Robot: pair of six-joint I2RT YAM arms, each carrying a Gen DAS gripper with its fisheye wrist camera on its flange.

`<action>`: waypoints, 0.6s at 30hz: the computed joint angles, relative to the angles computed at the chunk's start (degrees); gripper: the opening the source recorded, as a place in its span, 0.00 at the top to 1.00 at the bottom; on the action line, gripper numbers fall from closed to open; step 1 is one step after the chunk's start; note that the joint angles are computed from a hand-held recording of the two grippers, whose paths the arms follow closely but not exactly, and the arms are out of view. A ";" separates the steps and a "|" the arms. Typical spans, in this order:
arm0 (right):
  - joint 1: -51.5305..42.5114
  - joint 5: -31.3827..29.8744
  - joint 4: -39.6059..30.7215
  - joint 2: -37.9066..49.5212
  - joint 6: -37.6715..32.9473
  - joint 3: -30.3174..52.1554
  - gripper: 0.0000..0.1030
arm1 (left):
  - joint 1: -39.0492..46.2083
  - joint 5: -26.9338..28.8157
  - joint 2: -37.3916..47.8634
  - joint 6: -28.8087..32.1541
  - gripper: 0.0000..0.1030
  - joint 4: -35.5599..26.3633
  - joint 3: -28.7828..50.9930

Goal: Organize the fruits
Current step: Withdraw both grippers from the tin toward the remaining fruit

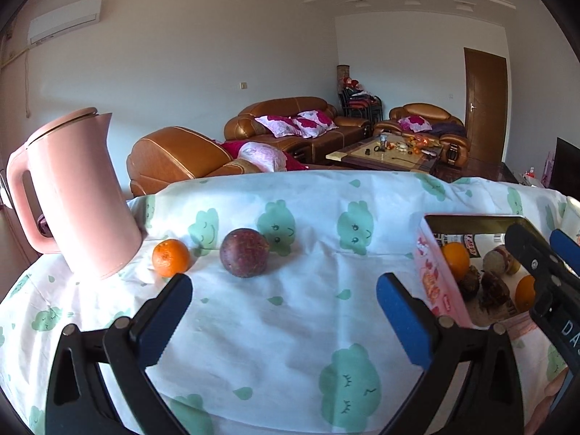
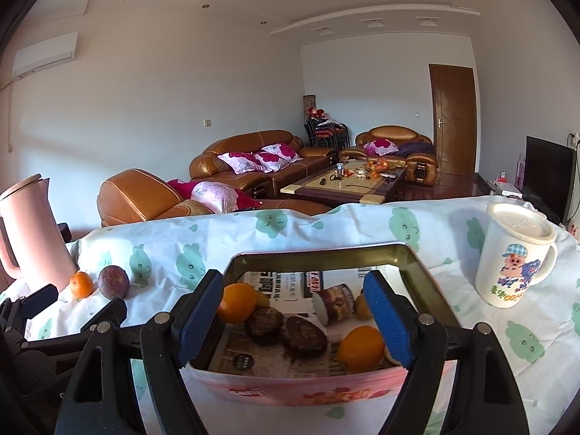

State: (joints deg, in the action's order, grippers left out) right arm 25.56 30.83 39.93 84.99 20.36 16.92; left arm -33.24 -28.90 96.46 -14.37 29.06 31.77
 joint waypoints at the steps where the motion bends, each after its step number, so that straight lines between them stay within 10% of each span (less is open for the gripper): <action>1: 1.12 0.54 -0.46 1.04 0.66 0.96 0.22 | 1.28 0.63 -0.25 0.36 0.00 0.18 -0.35; 18: 11.37 -7.00 -11.75 21.12 0.67 26.13 0.22 | 27.08 12.89 3.24 6.76 0.00 -3.24 3.35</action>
State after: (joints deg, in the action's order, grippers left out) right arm 36.92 23.83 28.18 106.11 21.03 43.05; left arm -6.16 -16.01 99.70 -7.61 25.82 35.12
